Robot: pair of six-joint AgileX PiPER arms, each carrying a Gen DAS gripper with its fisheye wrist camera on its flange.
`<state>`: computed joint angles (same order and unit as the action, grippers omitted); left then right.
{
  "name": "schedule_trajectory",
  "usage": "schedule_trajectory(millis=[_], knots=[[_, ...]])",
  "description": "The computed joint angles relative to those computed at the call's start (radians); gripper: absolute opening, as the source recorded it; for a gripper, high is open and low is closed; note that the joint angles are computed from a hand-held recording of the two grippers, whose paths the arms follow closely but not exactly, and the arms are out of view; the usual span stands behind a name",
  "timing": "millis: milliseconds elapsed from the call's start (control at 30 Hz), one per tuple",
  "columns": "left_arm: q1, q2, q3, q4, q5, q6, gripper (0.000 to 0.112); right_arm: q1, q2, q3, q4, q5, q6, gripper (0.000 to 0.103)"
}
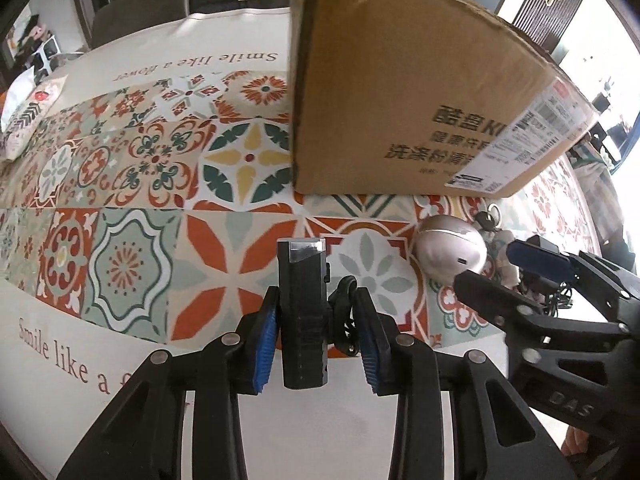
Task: Organize rigid objects
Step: 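Close the right gripper on the silver egg-shaped speaker while the left holds the power bank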
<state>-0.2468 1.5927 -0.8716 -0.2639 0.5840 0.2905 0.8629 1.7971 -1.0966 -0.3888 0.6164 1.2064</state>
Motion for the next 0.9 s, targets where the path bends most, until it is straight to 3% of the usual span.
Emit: schedule_trajectory(millis=[400, 633, 900], knots=[[-0.056, 0.072, -0.060, 0.067, -0.023, -0.113, 0.036, -0.061, 0.138, -0.110, 0.077, 0.010, -0.151, 0.065], [-0.072, 0.117, -0.089, 0.089, -0.040, -0.139, 0.036, -0.064, 0.160, -0.122, 0.064, 0.005, -0.156, 0.065], [-0.077, 0.073, -0.069, 0.099, -0.042, -0.146, 0.036, -0.057, 0.144, -0.105, 0.048, -0.018, -0.111, 0.065]])
